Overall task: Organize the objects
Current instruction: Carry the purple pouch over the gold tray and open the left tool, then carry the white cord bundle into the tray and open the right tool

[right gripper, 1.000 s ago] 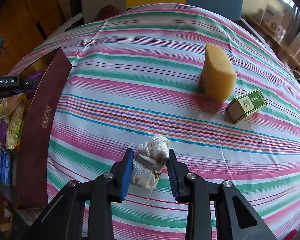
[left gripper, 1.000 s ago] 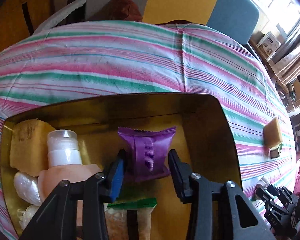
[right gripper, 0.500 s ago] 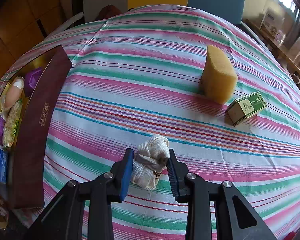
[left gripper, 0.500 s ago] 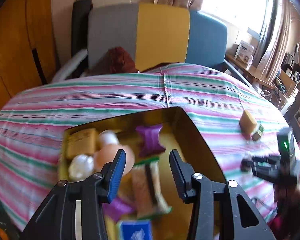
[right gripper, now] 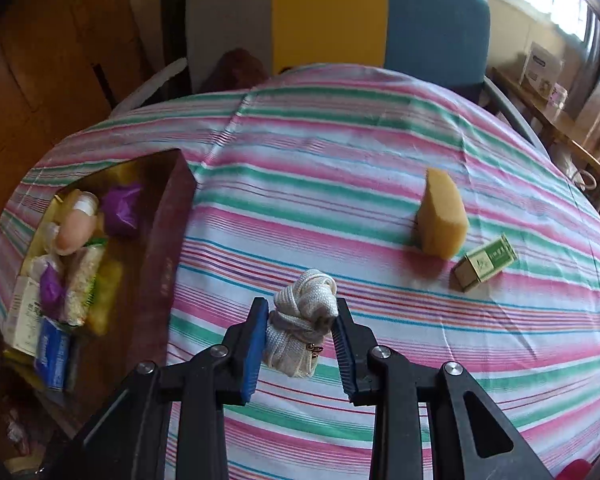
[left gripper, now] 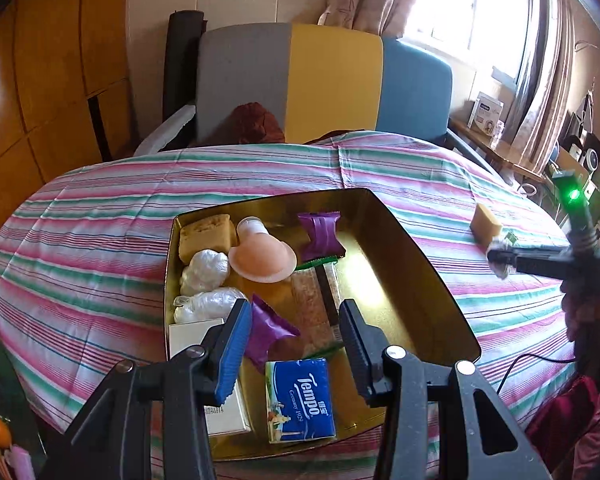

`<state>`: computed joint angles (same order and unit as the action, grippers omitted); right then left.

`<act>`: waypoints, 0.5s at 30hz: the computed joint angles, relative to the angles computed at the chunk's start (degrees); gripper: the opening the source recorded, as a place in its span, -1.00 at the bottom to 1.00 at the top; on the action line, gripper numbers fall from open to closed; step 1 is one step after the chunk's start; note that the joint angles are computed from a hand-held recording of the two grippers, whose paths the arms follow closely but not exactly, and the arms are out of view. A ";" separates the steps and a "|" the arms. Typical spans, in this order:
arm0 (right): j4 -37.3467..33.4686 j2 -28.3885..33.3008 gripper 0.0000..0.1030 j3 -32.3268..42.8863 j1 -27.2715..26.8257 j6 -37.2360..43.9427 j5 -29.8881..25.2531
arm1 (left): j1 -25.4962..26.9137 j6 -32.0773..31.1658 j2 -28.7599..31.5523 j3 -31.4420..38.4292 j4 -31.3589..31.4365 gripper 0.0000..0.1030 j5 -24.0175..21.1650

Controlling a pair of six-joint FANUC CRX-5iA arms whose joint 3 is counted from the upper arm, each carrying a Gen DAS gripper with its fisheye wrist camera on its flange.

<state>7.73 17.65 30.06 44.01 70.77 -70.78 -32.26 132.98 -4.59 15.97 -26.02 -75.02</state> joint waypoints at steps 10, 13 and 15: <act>-3.26 7.03 -0.37 14.75 7.71 9.60 -3.94 | 1.46 0.90 -2.82 -3.94 1.95 -0.11 1.81; -3.51 11.29 -0.37 20.54 9.12 11.41 -7.17 | 2.41 1.57 -4.19 -5.61 2.63 -0.11 2.16; -3.57 14.89 -0.37 25.29 9.69 12.91 -10.26 | 3.20 2.18 -5.37 -6.83 3.03 -0.11 2.63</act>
